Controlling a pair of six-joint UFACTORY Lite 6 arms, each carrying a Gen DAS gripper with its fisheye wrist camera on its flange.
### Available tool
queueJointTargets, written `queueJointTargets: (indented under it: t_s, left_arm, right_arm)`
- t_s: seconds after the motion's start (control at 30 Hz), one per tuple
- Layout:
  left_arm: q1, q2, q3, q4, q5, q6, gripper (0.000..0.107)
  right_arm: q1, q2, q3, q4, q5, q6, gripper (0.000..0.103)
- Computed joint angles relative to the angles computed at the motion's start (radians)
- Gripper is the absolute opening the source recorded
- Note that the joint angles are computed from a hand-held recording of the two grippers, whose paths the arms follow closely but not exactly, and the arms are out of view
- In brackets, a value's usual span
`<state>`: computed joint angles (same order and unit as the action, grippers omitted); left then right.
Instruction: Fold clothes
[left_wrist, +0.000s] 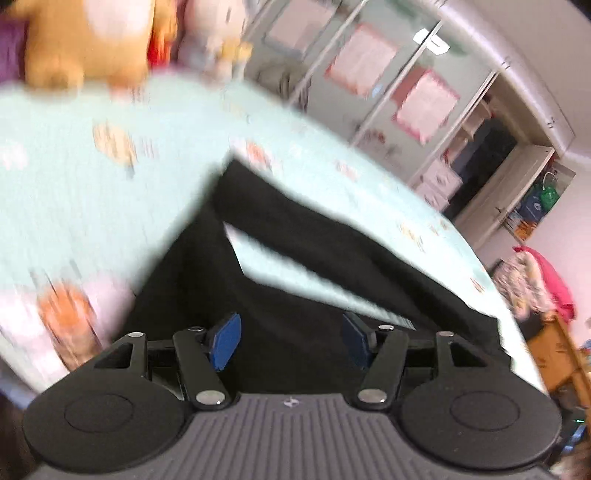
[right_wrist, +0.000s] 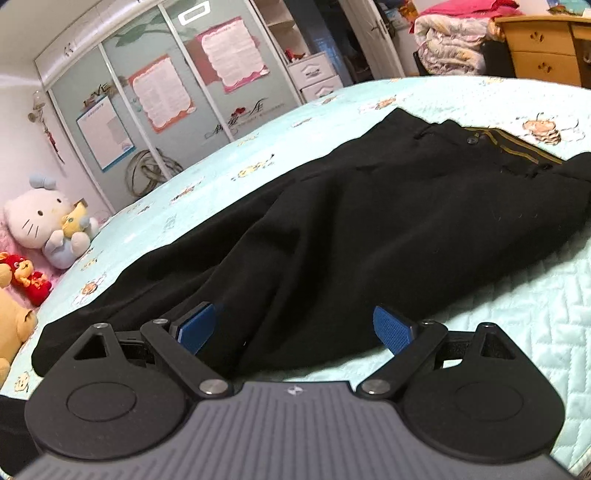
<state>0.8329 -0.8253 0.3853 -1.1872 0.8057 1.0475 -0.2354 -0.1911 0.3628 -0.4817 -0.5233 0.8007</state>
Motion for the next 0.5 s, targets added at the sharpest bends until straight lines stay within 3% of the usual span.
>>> queueJointTargets:
  t_s: [0.2, 0.3, 0.43, 0.5]
  left_arm:
    - [0.136, 0.118, 0.047, -0.092, -0.070, 0.175, 0.071]
    - [0.203, 0.187, 0.068, -0.131, -0.030, 0.240, 0.072]
    - [0.205, 0.294, 0.108, -0.161, -0.005, 0.310, 0.073]
    - [0.182, 0.332, 0.113, -0.188, -0.047, 0.347, 0.073]
  right_arm:
    - [0.002, 0.028, -0.015, 0.017, 0.021, 0.019, 0.092]
    - [0.005, 0.021, -0.034, 0.065, 0.019, -0.013, 0.092]
    - [0.019, 0.006, -0.047, 0.125, 0.025, -0.073, 0.092]
    - [0.030, 0.001, -0.050, 0.132, 0.033, -0.077, 0.092]
